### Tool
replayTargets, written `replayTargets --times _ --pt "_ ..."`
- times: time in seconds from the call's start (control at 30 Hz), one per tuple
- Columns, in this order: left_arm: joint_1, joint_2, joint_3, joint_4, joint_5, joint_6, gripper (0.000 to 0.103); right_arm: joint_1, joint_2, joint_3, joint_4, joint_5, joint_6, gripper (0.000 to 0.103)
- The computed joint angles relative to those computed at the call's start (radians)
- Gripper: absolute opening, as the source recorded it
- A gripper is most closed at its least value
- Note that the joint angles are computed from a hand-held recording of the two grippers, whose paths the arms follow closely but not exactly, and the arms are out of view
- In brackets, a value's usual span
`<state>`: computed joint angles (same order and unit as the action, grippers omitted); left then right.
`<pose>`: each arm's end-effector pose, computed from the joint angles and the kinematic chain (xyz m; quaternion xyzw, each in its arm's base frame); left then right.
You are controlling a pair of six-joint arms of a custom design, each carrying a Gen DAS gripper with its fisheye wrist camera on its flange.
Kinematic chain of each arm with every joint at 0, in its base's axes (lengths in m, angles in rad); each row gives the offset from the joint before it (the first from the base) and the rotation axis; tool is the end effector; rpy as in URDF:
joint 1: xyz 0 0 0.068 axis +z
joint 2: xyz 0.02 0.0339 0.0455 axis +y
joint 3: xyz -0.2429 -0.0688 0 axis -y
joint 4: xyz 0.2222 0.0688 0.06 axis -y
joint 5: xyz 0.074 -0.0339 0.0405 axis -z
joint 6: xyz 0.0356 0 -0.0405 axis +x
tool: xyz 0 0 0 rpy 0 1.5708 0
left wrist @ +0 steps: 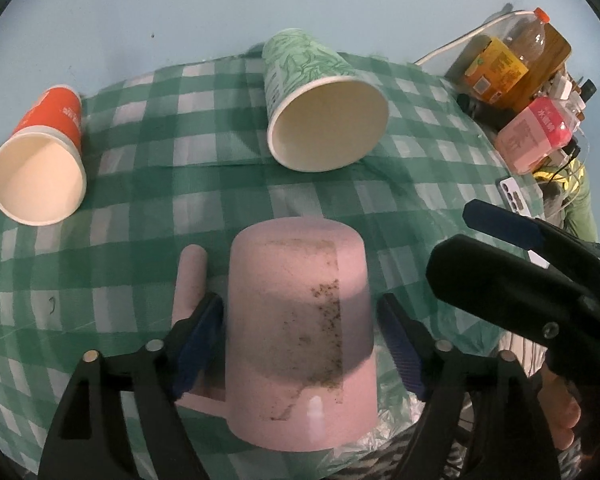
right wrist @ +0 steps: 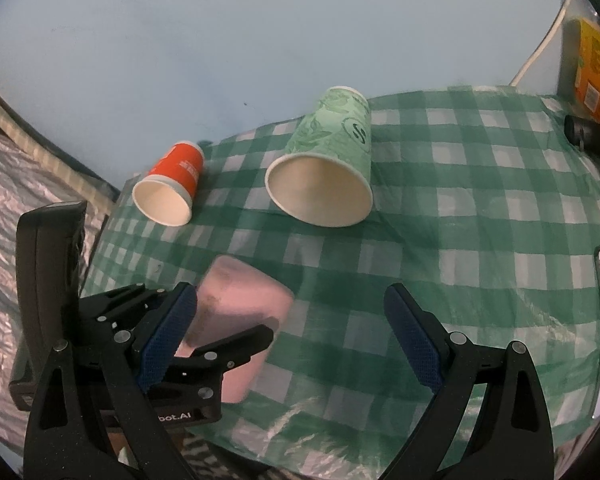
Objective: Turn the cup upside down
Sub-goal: 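Rotate the held pink mug with the right gripper so its base faces up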
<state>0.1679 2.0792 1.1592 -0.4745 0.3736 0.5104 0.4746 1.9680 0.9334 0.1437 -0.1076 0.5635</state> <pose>0.3368 0.0439 0.0798 0.1829 0.9617 -0.1457 0.1431 0.3076 0.1624 0.0921 0.0239 0.9413 0.2092 0.2640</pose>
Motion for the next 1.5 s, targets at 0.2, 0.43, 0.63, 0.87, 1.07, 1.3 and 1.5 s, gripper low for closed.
replayTargets --times 0.2,0.43,0.63,0.87,1.07,1.3,1.5 --pt "0.024 0.002 0.031 -0.039 0.030 0.016 0.082 0.002 -0.006 0.006 -0.009 -0.006 0.010 0.094" --pt "0.128 -0.052 0.037 -0.075 0.100 0.076 0.090 0.010 -0.005 0.040 -0.058 -0.054 0.023 0.094" --pt "0.213 -0.056 0.028 -0.050 0.108 0.111 0.090 0.029 0.066 0.117 -0.091 -0.096 0.060 0.094" --pt "0.259 -0.042 -0.020 0.088 0.084 0.098 0.090 0.045 0.205 0.257 -0.143 -0.158 0.110 0.094" --pt "0.287 0.008 0.007 0.118 0.103 0.072 0.090 0.036 0.285 0.343 -0.192 -0.205 0.137 0.094" --pt "0.289 0.046 0.030 0.122 0.121 0.060 0.090 0.027 0.343 0.428 -0.246 -0.210 0.138 0.094" --pt "0.281 0.059 0.033 0.152 0.114 0.021 0.090 0.011 0.378 0.451 -0.255 -0.248 0.142 0.081"
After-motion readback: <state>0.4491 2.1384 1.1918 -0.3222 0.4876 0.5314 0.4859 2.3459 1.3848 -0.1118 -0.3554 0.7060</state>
